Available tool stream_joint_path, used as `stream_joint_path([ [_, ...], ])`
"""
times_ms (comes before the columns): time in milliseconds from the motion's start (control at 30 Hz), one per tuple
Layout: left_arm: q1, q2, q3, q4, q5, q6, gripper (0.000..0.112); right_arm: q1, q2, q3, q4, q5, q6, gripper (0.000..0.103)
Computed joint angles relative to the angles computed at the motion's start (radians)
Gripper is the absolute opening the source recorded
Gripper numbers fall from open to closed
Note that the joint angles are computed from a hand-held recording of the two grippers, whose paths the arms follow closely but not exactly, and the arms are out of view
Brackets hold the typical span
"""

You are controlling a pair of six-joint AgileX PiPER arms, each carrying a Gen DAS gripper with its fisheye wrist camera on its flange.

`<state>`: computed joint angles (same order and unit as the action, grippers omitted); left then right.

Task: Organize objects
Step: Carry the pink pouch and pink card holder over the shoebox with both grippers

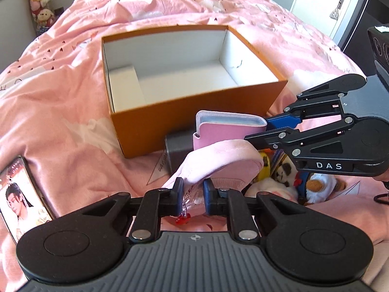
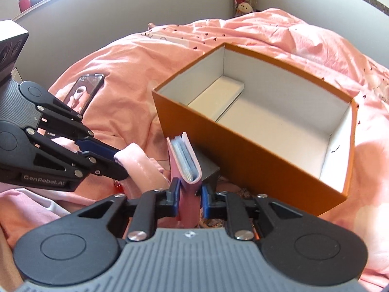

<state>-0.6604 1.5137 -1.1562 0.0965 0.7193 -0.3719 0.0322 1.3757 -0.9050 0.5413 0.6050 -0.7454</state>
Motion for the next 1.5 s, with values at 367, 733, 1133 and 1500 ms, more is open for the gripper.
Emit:
stream_joint_path([
  [367,-0.005,-0.037,-0.065,0.000,-0.063,-0.041,0.017,-0.179,-0.055,-0.114,0.124,0.154,-0.053,0.019],
  [733,0.074,0.041,-0.221,-0.003,-0.079,0.014,0.016,-0.228,-0.026,-0.260,0.092,0.137,-0.034,0.018],
  [1133,0.227,0.286,-0.586,-0.087,0.131,0.218,0.010,-0.185,0.311,-0.576,0.005,0.204,0.074,0.018],
  [1500,0.314,0.486,-0.795,-0.232,0.267,0.303,0.009,-0.179,0.757,-1.042,0.009,0.573,0.196,0.018],
])
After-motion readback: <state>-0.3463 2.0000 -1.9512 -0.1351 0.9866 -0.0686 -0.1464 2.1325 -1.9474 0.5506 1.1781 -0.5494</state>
